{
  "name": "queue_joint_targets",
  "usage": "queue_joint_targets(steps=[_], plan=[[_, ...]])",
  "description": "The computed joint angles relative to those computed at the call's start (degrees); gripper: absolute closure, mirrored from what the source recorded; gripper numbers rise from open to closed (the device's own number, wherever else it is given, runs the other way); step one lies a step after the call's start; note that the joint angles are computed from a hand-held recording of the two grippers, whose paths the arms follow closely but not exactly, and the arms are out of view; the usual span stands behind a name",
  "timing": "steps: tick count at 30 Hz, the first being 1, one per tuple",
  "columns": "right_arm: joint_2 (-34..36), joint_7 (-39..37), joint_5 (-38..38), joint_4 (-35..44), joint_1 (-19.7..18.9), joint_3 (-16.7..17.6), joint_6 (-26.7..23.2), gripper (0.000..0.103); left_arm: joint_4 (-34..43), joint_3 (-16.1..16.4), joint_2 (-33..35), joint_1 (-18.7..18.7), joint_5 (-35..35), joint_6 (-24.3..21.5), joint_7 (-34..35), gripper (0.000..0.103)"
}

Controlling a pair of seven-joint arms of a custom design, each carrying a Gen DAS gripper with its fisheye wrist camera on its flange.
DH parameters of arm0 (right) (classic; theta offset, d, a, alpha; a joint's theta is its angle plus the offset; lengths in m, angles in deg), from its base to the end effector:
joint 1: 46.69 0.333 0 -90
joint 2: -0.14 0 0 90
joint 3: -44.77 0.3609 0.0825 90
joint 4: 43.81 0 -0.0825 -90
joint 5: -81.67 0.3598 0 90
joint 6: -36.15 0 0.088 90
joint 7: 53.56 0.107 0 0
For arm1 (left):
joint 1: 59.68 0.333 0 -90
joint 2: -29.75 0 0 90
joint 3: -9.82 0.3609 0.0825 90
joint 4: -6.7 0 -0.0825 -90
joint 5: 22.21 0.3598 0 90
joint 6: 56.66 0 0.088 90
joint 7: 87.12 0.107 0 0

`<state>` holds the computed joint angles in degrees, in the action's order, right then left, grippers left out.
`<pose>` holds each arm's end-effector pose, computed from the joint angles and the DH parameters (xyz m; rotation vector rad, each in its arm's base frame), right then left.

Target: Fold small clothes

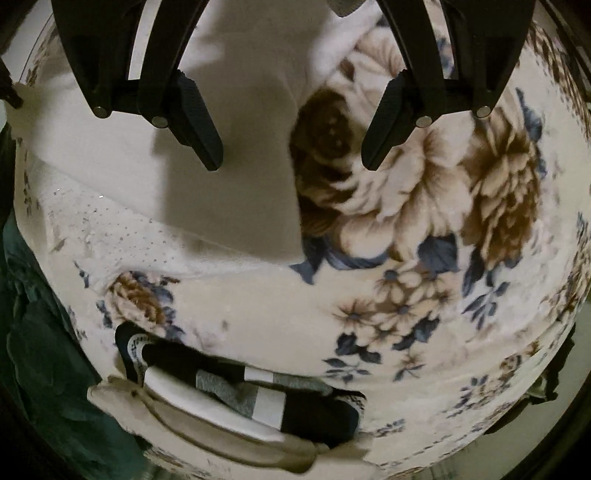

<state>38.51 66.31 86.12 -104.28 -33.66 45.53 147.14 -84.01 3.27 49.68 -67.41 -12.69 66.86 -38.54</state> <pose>0.7430 0.1841 0.5052 -1.7241 2.3491 -0.0103 0.6593 -0.1490 0.5114 -2.4716 1.6227 -0.2744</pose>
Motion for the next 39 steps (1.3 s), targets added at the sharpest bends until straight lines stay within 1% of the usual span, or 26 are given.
queue_joint_targets(steps=[1, 2, 4, 6, 8, 9, 10, 11, 13, 14, 16, 18, 19, 21, 24, 26, 28, 29, 31, 33, 35, 36, 37, 38, 39], plan=[[-1.07, 0.77, -0.93, -1.23, 0.51, -0.61, 0.01, 0.096, 0.44, -0.29, 0.95, 0.36, -0.58, 0.13, 1.42, 0.027], [-1.61, 1.13, -2.04, -1.54, 0.90, -1.10, -1.09, 0.096, 1.07, -0.41, 1.96, 0.69, -1.09, -0.07, 2.66, 0.027], [0.32, 1.69, -4.34, 1.35, 1.52, -1.90, -5.61, 0.096, 1.77, -0.54, 3.19, 1.18, -2.15, 0.03, 4.44, 0.026], [3.88, 1.74, -2.72, 5.99, 0.51, -0.97, -10.54, 0.095, 2.35, -0.67, 3.90, 1.61, -3.08, -0.02, 6.47, 0.025], [5.70, 2.25, -0.93, 8.47, -0.18, -0.29, -12.12, 0.094, 1.93, -0.76, 3.31, 2.05, -3.89, 0.47, 8.35, 0.025], [5.68, 2.52, -0.22, 8.55, -0.43, -0.10, -12.01, 0.091, 1.35, -0.75, 2.52, 2.17, -4.17, 0.61, 8.97, 0.025], [4.80, 2.82, 0.86, 7.21, -0.86, 0.22, -11.05, 0.085, 0.77, -0.71, 1.73, 2.18, -4.34, 0.72, 9.26, 0.025], [2.96, 2.88, 2.44, 4.29, -1.58, 0.72, -9.14, 0.080, -0.38, -0.77, 0.37, 2.13, -4.42, 1.19, 9.60, 0.026], [-2.98, 3.19, 5.63, -4.77, -2.92, 1.31, -4.06, 0.060, -2.42, -1.25, -2.34, 1.81, -4.63, 1.86, 10.72, 0.027], [-5.98, 3.39, 6.91, -9.01, -3.44, 1.36, -2.20, 0.057, -3.62, -1.62, -3.98, 1.38, -4.48, 2.44, 11.33, 0.027], [-11.75, 2.93, 9.21, -16.25, -4.48, 1.53, -0.51, 0.050, -5.26, -2.57, -6.82, -0.19, -3.46, 2.69, 12.15, 0.026], [-17.59, 1.07, 11.28, -22.45, -5.73, 1.55, -0.73, 0.043, -5.85, -3.65, -8.52, -1.67, -3.55, 2.05, 12.90, 0.014], [-19.34, 0.25, 11.81, -24.45, -5.92, 1.45, -0.68, 0.043, -6.18, -4.33, -9.34, -2.54, -3.90, 1.73, 13.22, 0.007], [-23.64, -2.71, 12.37, -27.69, -6.97, 0.87, -3.20, 0.043, -6.37, -5.93, -10.28, -4.72, -5.06, 0.85, 13.39, 0.007], [-27.56, -6.08, 13.14, -30.44, -8.74, -0.65, -7.05, 0.042, -4.66, -8.62, -10.18, -8.86, -7.28, -1.60, 12.72, 0.007], [-29.05, -8.70, 13.75, -31.43, -10.32, -1.85, -10.00, 0.042, -3.27, -10.57, -9.40, -12.46, -8.52, -3.27, 10.91, 0.007], [-29.02, -11.50, 14.02, -31.13, -11.63, -2.70, -12.33, 0.042, -1.16, -12.32, -7.25, -15.71, -11.51, -4.59, 9.20, 0.007], [-28.77, -13.18, 14.02, -30.70, -12.28, -3.05, -13.30, 0.042, 0.50, -13.56, -5.08, -17.84, -13.70, -5.22, 7.70, 0.007], [-27.72, -16.86, 14.24, -29.53, -13.64, -3.62, -14.77, 0.042, 2.89, -14.32, -1.79, -20.94, -15.71, -5.63, 5.36, 0.007], [-25.64, -19.87, 14.52, -27.43, -14.95, -4.01, -15.76, 0.042, 5.99, -14.46, 2.76, -25.00, -15.07, -6.10, 1.67, 0.007], [-23.18, -22.19, 15.07, -25.01, -15.94, -3.98, -15.62, 0.042, 9.02, -14.02, 7.15, -28.12, -14.43, -7.43, -1.59, 0.007], [-21.37, -23.39, 15.35, -23.18, -16.37, -3.83, -15.37, 0.042, 9.73, -13.59, 8.31, -29.51, -13.61, -7.77, -3.05, 0.008], [-19.88, -24.02, 15.87, -21.62, -16.68, -3.56, -15.20, 0.042, 10.94, -12.81, 9.74, -31.03, -11.87, -8.95, -4.62, 0.014], [-17.90, -24.86, 16.86, -19.65, -17.09, -3.16, -14.74, 0.042, 13.11, -11.59, 11.60, -32.98, -8.85, -11.14, -6.36, 0.016], [-15.16, -25.64, 18.29, -16.85, -17.52, -2.54, -14.31, 0.042, 13.92, -11.03, 12.32, -33.82, -7.37, -11.60, -7.12, 0.017]])
